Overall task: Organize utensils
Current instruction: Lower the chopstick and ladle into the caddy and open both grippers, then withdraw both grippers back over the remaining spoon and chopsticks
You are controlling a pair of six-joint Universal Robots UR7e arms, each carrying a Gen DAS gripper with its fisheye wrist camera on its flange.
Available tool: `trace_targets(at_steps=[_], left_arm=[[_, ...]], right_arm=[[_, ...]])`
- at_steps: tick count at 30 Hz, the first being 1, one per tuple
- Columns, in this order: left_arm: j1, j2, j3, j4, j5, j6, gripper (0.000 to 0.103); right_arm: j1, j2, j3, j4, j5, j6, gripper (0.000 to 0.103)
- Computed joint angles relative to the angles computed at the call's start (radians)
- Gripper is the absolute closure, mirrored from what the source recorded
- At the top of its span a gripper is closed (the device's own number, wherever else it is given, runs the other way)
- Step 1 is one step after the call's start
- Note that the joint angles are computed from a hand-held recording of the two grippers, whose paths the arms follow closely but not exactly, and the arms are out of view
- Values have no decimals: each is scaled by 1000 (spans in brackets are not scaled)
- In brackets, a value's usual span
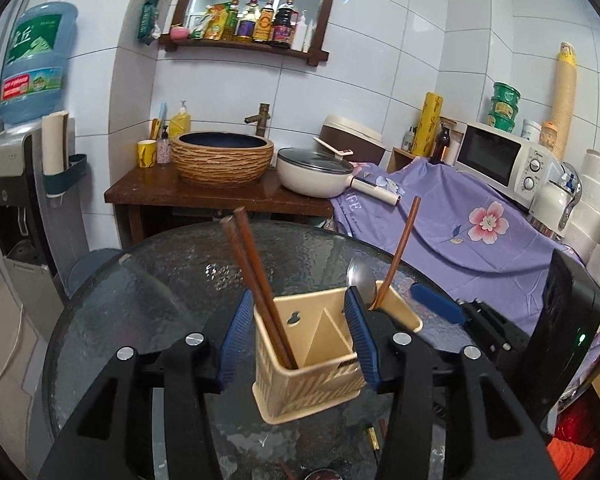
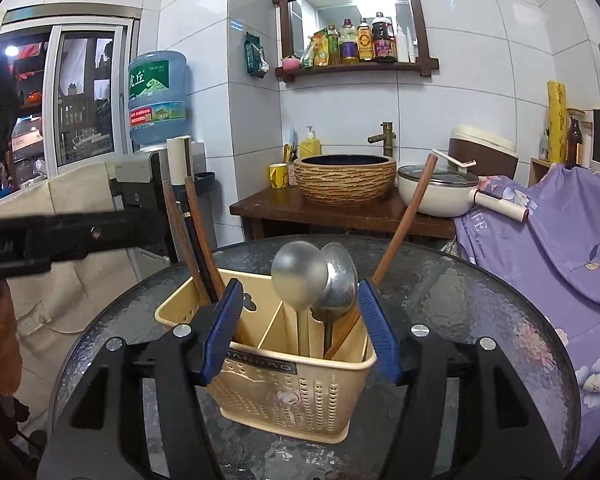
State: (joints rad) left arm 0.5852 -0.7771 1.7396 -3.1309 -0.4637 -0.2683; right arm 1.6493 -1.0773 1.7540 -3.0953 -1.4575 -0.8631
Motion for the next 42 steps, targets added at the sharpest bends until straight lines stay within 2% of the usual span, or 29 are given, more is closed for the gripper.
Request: trace_targets(at_steps=[6,10,15,21,24,28,31,36,42], left_arm=[[-10,-57,111,136,29,-212,48],[-13,-79,159,283,22,-353,48],[-15,-89,207,410,-34,-476,48],[-12,-85,241,474,-102,-568,48],[-9,-81,251,489,-128,-600,49],[-9,-76,259,495,-165,-616,50],[-13,-68,258,503,-178,-614,51],[-13,-50,250,502,-211,-597,52],[-14,-37,248,506,-237,-595,53]], right_arm=[[-8,-50,43,1,-42,7,43],[-7,-97,99,19,-158,-20,43],[-25,-141,160,91,-267,-25,43],[-68,-165,234,124,-344,-14,43],[-80,-165,242,169,-366,18,43],[-89,-158,246,204,-390,60,53],[-88,-154,245,200,-409,82,57],[-89,-146,243,204,-429,114,58],[-85,-142,248,202,-444,116,64]])
